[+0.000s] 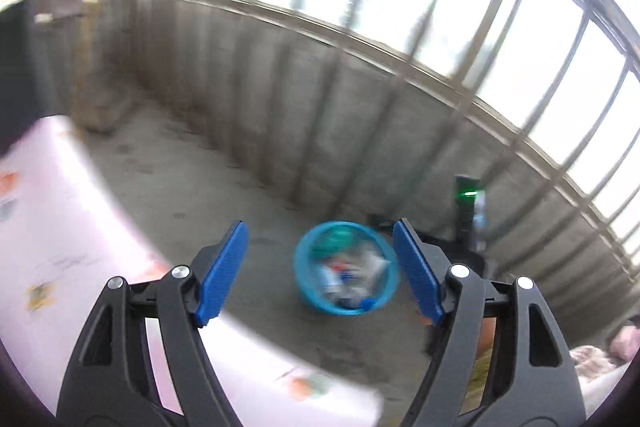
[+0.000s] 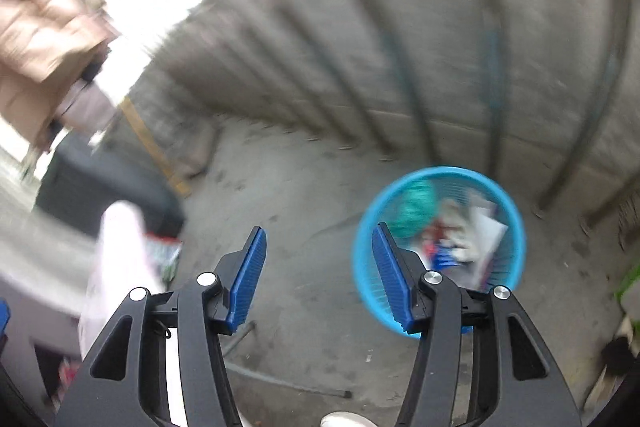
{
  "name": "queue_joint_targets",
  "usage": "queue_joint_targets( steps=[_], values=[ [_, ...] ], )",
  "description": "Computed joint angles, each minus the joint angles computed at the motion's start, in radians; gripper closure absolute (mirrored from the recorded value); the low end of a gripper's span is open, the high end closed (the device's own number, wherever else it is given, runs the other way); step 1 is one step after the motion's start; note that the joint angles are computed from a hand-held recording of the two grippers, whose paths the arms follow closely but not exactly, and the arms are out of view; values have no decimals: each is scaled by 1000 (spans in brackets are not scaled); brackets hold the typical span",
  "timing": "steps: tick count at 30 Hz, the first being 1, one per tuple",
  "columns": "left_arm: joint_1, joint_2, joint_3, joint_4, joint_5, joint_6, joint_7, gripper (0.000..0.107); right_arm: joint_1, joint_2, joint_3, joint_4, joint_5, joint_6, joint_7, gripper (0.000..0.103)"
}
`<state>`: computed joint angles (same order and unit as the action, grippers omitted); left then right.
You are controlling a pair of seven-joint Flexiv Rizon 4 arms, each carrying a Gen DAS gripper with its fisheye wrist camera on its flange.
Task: Collect trash
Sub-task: 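Move both grippers back toward the table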
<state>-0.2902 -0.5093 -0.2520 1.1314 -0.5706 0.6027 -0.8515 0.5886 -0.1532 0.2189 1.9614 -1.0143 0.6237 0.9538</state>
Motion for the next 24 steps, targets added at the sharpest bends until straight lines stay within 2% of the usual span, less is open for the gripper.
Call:
queue_joint_targets(
  steps=[2, 4, 8, 10, 12, 16, 19, 24],
  values=[
    [26, 89, 46, 135, 6, 131, 15, 34, 10, -55, -5, -72, 1, 40, -89, 48],
    [51, 155, 89, 237, 24, 221, -1, 34, 23, -114, -17, -162, 32, 88, -205, 48],
    [131, 246, 155, 377, 28, 284, -58, 34, 87, -234, -46, -345, 72, 141, -419, 48],
    [172, 282, 189, 428, 39, 293, -94, 34, 118, -302, -57, -459, 104, 167, -534, 48],
    [215, 311, 216, 469, 36, 278, -130, 34, 146, -378, -58, -589, 146, 178, -676, 42],
    [292, 374, 265, 555, 20, 155, -200, 34, 212, -516, -64, -837, 206, 157, -930, 36],
    [319, 419, 287, 644, -14, 170, -209, 34, 242, -637, -44, -1039, 289, 142, -1104, 36],
    [324, 501, 305, 774, -80, 216, -184, 34, 311, -834, -29, -1380, 401, 55, -1298, 36]
  ],
)
